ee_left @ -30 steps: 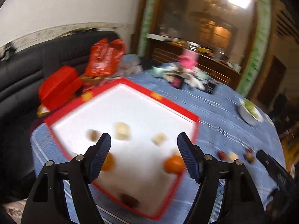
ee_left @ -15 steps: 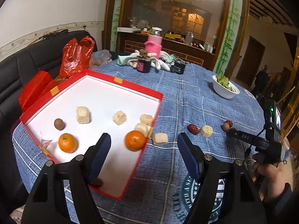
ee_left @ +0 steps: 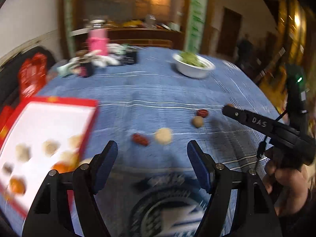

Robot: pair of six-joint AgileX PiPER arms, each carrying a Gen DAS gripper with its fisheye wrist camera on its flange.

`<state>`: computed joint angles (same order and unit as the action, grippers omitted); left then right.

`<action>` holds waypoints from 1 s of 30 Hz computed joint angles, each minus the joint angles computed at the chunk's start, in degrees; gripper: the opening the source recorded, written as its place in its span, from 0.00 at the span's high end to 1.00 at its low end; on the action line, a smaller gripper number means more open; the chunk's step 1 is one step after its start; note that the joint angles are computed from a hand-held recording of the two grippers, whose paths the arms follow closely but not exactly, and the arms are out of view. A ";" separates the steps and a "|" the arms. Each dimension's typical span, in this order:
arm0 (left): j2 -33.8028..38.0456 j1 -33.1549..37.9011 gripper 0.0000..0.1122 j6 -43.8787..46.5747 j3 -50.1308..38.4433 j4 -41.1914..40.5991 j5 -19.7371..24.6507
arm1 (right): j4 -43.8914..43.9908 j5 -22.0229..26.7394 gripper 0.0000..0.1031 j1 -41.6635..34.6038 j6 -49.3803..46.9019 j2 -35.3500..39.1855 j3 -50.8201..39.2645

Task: Organize fruits
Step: 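Grasp a second brown longan on the cloth with the right tool, then grasp a round cream piece with the left tool while the right tool holds the longan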

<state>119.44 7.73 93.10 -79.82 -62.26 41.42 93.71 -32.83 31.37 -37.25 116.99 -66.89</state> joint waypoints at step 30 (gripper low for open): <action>-3.16 -2.86 0.76 0.09 4.92 5.70 -2.88 | -10.08 1.45 0.74 -0.64 10.82 -2.47 3.57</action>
<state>116.27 4.87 93.20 -74.90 -56.56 38.55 83.63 -31.38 30.74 -26.44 114.52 -63.32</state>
